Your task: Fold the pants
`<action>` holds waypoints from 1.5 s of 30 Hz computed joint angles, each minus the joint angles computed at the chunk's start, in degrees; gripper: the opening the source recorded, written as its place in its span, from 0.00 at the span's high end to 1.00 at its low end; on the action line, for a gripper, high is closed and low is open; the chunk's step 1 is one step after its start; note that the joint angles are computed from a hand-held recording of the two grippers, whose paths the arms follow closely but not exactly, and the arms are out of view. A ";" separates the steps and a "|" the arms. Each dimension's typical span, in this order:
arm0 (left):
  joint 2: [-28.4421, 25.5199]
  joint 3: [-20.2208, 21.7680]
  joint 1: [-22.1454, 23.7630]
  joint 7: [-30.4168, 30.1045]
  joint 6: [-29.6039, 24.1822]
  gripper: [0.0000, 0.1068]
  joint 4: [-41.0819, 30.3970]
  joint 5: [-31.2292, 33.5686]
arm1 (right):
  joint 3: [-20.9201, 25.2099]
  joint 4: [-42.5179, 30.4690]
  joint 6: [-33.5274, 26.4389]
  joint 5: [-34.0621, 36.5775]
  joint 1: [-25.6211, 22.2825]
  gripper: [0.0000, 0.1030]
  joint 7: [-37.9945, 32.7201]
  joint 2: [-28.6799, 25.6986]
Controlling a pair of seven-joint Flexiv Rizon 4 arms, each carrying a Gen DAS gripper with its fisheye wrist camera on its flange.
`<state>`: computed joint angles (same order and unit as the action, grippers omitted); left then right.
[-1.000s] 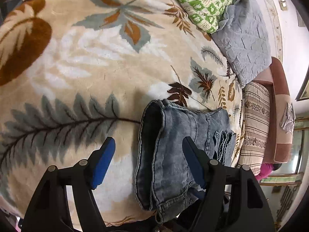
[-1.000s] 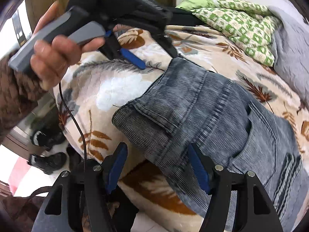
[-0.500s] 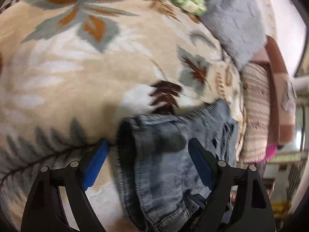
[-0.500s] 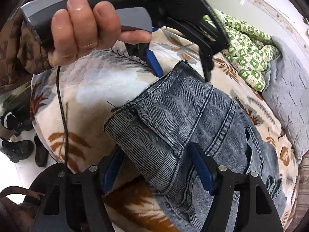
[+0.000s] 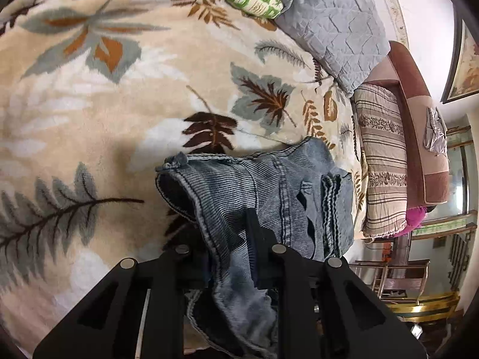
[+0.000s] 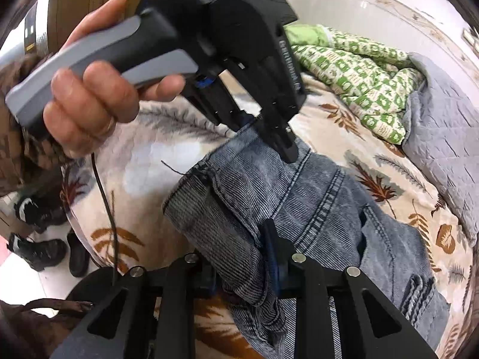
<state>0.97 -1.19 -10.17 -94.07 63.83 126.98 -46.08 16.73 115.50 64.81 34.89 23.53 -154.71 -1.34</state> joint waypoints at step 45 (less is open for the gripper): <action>-35.91 -3.39 -11.08 -28.57 -34.44 0.87 -68.37 41.10 | -14.40 -21.57 -36.15 21.25 -25.43 0.90 2.57 -5.05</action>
<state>-34.94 -4.58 -21.24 -122.64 29.39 58.61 -4.98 2.34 93.93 28.65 56.14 -1.90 -152.13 -6.39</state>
